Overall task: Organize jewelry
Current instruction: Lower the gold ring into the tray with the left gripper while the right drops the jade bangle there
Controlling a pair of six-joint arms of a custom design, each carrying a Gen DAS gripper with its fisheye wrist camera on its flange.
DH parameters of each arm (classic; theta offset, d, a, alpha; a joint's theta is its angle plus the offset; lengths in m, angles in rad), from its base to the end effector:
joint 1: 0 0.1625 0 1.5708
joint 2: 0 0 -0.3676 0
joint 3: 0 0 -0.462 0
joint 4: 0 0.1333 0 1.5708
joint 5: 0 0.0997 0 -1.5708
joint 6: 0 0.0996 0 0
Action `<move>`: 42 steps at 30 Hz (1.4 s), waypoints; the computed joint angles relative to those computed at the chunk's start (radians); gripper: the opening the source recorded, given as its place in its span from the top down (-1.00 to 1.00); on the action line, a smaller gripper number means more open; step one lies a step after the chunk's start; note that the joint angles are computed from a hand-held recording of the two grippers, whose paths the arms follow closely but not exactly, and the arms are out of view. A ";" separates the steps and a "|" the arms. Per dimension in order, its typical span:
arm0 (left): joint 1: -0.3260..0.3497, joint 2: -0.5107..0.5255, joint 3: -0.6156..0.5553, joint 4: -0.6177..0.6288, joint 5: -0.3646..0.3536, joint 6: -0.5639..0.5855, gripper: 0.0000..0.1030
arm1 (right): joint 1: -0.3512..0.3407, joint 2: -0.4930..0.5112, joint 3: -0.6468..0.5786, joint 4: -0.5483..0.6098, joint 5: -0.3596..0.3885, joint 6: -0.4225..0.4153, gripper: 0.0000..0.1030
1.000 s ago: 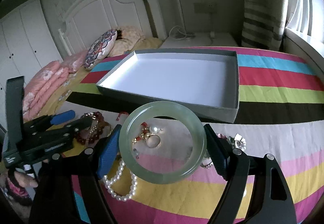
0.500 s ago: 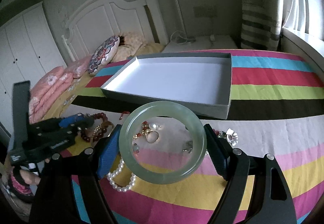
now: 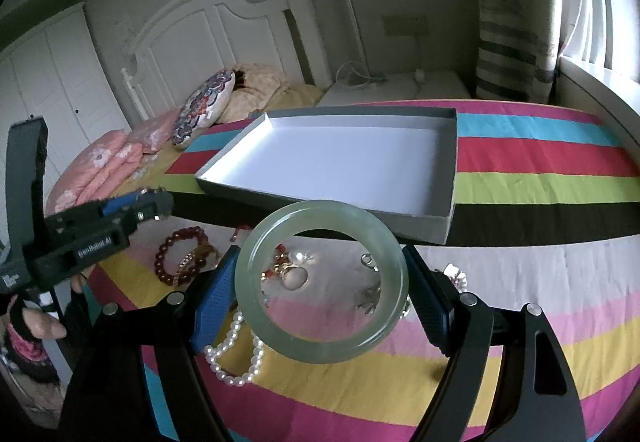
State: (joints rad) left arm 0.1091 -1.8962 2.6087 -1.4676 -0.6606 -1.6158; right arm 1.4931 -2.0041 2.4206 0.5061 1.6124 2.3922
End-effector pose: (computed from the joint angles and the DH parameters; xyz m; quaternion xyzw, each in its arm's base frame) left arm -0.2313 -0.2386 0.0943 0.1104 0.8355 -0.3919 0.3690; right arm 0.1095 -0.2580 0.1697 0.3061 -0.8970 0.2836 0.1460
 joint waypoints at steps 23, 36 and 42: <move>0.450 0.306 -0.210 -0.698 0.017 0.826 0.26 | 0.173 0.582 -0.472 -0.020 0.231 0.087 -0.49; 0.510 0.375 -0.248 -0.701 -0.009 0.904 -0.27 | 0.172 0.689 -0.563 0.082 0.289 -0.025 -0.84; 0.522 0.322 -0.191 -0.675 -0.063 0.832 -0.25 | 0.178 0.670 -0.511 0.040 0.383 -0.095 -0.78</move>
State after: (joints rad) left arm 0.6309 -1.5740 2.4178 -2.1425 -0.7237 -0.7842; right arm 1.6710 -1.3343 1.9100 0.5457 1.9953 2.2975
